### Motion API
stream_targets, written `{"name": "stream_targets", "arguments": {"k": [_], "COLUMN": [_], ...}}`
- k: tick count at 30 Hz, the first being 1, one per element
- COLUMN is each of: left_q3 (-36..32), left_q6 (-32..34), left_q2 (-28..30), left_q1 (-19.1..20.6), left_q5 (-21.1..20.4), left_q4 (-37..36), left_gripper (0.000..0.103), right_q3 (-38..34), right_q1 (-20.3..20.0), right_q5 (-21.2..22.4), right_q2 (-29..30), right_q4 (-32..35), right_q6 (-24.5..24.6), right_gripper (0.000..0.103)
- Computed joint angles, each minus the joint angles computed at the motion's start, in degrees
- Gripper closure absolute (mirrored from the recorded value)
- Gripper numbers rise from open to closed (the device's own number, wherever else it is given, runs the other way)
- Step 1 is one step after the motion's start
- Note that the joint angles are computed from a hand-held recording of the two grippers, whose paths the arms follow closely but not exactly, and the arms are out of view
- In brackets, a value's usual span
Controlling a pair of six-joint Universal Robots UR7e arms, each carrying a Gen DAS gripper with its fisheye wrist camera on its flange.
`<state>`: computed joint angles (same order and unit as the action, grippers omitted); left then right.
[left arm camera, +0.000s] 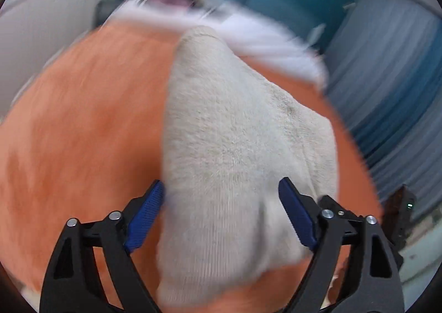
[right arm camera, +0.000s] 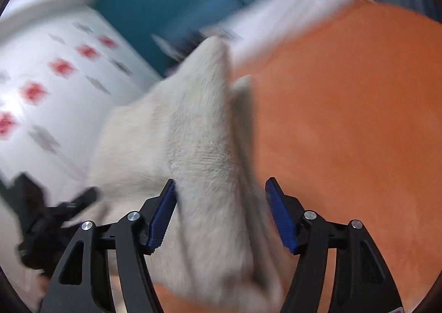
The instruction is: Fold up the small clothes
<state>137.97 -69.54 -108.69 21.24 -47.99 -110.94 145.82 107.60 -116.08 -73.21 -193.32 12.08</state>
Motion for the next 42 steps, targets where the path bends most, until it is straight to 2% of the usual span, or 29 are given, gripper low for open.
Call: {"name": "stream_targets", "arguments": {"k": [1, 2, 3, 4, 6, 7, 9, 11, 13, 16, 18, 19, 20, 21, 22, 24, 26, 27, 29, 31, 32, 33, 34, 35, 36, 37, 39, 41, 42], "left_q3": [2.3, 5.9, 7.7, 9.3, 10.5, 11.0, 11.9, 11.8, 12.3, 11.8, 11.6, 11.5, 11.3, 10.3, 9.0, 7.6, 6.2, 6.0, 6.2, 6.9, 7.3, 7.4, 7.4, 8.2, 9.6, 10.2, 9.6, 8.8, 8.3], "left_q6": [-2.5, -4.7, -5.6, -7.3, -10.6, -10.3, -5.7, -1.4, 0.8, 7.3, 10.5, 12.1, 13.3, 14.9, 14.9, 17.3, 19.9, 21.6, 23.2, 24.4, 24.3, 23.2, 20.5, 18.5, 16.6, 14.7, 11.7, 8.8, 8.1], "left_q2": [-2.3, -7.0, -9.4, -13.0, -17.2, -18.2, -15.4, -11.8, -11.2, -4.2, 0.0, 1.8, 2.3, 3.2, 3.2, 2.9, 2.9, 3.2, 4.4, 7.5, 9.9, 12.0, 14.8, 15.5, 13.8, 12.2, 8.1, 4.7, 4.1], "left_q1": [2.0, 2.9, 3.1, 2.0, 0.1, 0.3, 4.4, 8.3, 11.0, 21.4, 27.3, 29.5, 29.8, 29.8, 28.1, 23.9, 20.2, 19.5, 18.5, 18.4, 18.7, 19.6, 20.6, 21.1, 20.3, 19.4, 16.0, 11.8, 10.5], "left_q5": [-2.4, -4.7, -4.9, -4.3, -3.3, -3.2, -3.0, -2.8, -3.9, -9.0, -13.4, -15.4, -16.1, -16.9, -15.2, -12.0, -10.1, -10.6, -11.9, -12.1, -11.1, -10.3, -9.6, -9.6, -10.0, -9.1, -5.9, -1.8, -0.8], "left_q4": [2.0, 1.6, 0.4, 1.6, 3.8, 1.6, -8.4, -15.3, -19.0, -31.2, -38.0, -40.7, -41.6, -41.4, -38.9, -37.4, -37.9, -40.4, -44.9, -47.9, -47.4, -45.0, -41.7, -40.8, -42.2, -41.3, -33.4, -24.8, -21.8], "left_gripper": [0.042, 0.041, 0.039, 0.034, 0.027, 0.022, 0.015, 0.011, 0.01, 0.01, 0.011, 0.015, 0.024, 0.042, 0.049, 0.056, 0.057, 0.057, 0.056, 0.051, 0.05, 0.05, 0.052, 0.049, 0.049, 0.048, 0.05, 0.05, 0.049], "right_q3": [2.5, 5.1, 8.8, 11.1, 11.8, 11.4, 8.5, 4.7, -0.2, -7.2, -10.6, -10.9, -11.4, -12.5, -13.1, -12.9, -12.1, -11.2, -9.4, -6.9, -6.3, -6.8, -8.6, -8.3, -6.9, -5.9, -4.8, -3.6, -3.6], "right_q1": [-2.1, -3.6, -6.2, -7.9, -8.2, -8.5, -8.8, -8.8, -6.6, -6.2, -7.3, -7.9, -7.2, -5.9, -4.8, -2.1, 0.6, 1.6, 1.1, -3.2, -5.7, -8.3, -9.8, -10.9, -10.8, -9.0, -3.6, 0.3, 1.7], "right_q5": [-0.3, 1.8, 6.1, 8.0, 7.8, 8.6, 10.8, 12.9, 13.4, 12.0, 12.1, 12.3, 11.1, 10.4, 10.8, 12.9, 12.6, 11.9, 11.9, 12.4, 12.1, 9.8, 6.7, 6.1, 7.2, 5.9, 0.1, -1.9, -3.1], "right_q2": [1.3, 1.4, 0.8, 0.1, -1.5, -2.1, -2.2, -0.1, 2.8, 9.7, 14.2, 15.9, 17.2, 17.3, 16.3, 13.1, 9.4, 7.1, 3.7, 2.5, 3.2, 5.2, 8.3, 9.0, 7.6, 6.4, 4.6, 3.7, 3.7], "right_q4": [-0.7, -3.7, -8.8, -11.5, -11.8, -11.5, -9.5, -7.3, -2.2, 4.1, 7.4, 7.5, 6.4, 7.1, 8.5, 5.6, 3.2, 1.9, 1.3, 0.8, 1.2, 3.6, 5.9, 5.9, 3.4, 1.2, -1.8, -6.0, -5.6], "right_q6": [1.8, 2.4, 1.1, -0.6, -1.5, -1.8, -1.5, -1.0, -0.2, -1.0, 0.2, 0.7, 0.4, -1.0, -1.7, -3.6, -6.4, -8.0, -8.9, -9.0, -8.8, -7.2, -5.2, -4.2, -3.9, -3.8, -6.1, -8.7, -9.1], "right_gripper": [0.06, 0.063, 0.063, 0.062, 0.046, 0.043, 0.035, 0.026, 0.017, 0.016, 0.016, 0.016, 0.019, 0.045, 0.063, 0.07, 0.071, 0.07, 0.069, 0.066, 0.061, 0.057, 0.057, 0.057, 0.057, 0.057, 0.057, 0.057, 0.057]}}
